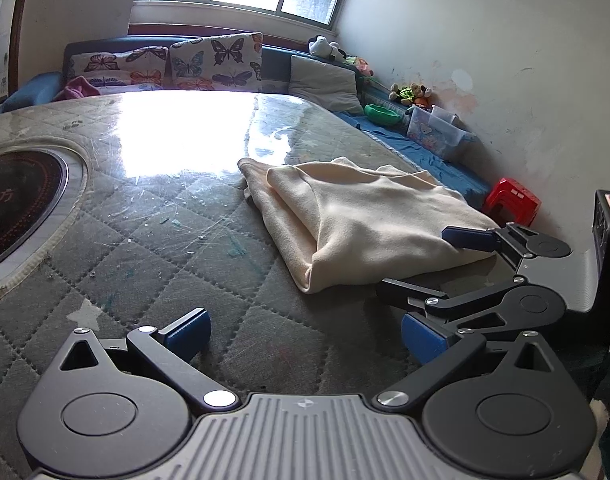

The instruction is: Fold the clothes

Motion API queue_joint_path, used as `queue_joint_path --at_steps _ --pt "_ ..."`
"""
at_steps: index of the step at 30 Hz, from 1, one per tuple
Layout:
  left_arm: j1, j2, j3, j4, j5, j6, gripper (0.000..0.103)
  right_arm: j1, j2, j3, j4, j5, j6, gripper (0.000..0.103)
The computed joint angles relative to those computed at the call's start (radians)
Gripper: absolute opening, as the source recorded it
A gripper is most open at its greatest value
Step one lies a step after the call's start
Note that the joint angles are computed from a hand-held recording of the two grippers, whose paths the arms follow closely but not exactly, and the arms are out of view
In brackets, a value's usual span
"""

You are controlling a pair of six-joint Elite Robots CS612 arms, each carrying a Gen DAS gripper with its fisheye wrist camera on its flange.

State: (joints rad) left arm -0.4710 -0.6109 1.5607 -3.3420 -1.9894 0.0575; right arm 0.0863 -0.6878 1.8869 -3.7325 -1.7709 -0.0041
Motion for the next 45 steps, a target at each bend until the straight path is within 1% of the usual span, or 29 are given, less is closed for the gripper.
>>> queue_joint_path --at_steps 12,18,23,27,40,45 --pt "-0.025 -0.004 0.02 -0.037 0.098 0.003 0.103 -0.002 -0.002 0.002 0.002 0.008 0.0 0.103" --pt "-0.026 -0.007 0.017 -0.023 0.104 -0.004 0.103 0.001 -0.001 0.002 -0.001 -0.003 -0.002 0.103" --pt "-0.025 -0.009 0.016 -0.015 0.101 -0.008 0.103 0.01 0.001 0.001 -0.011 -0.038 -0.005 0.103" --pt "-0.022 -0.009 0.016 -0.009 0.088 -0.009 0.103 0.016 0.001 0.004 -0.016 -0.063 0.009 0.103" --pt "-0.023 -0.01 0.023 -0.021 0.089 -0.006 0.103 0.033 -0.012 0.027 -0.01 -0.133 0.124 0.103" --pt "-0.023 -0.012 0.024 -0.02 0.088 -0.014 0.103 0.038 -0.014 0.035 -0.023 -0.147 0.139 0.103"
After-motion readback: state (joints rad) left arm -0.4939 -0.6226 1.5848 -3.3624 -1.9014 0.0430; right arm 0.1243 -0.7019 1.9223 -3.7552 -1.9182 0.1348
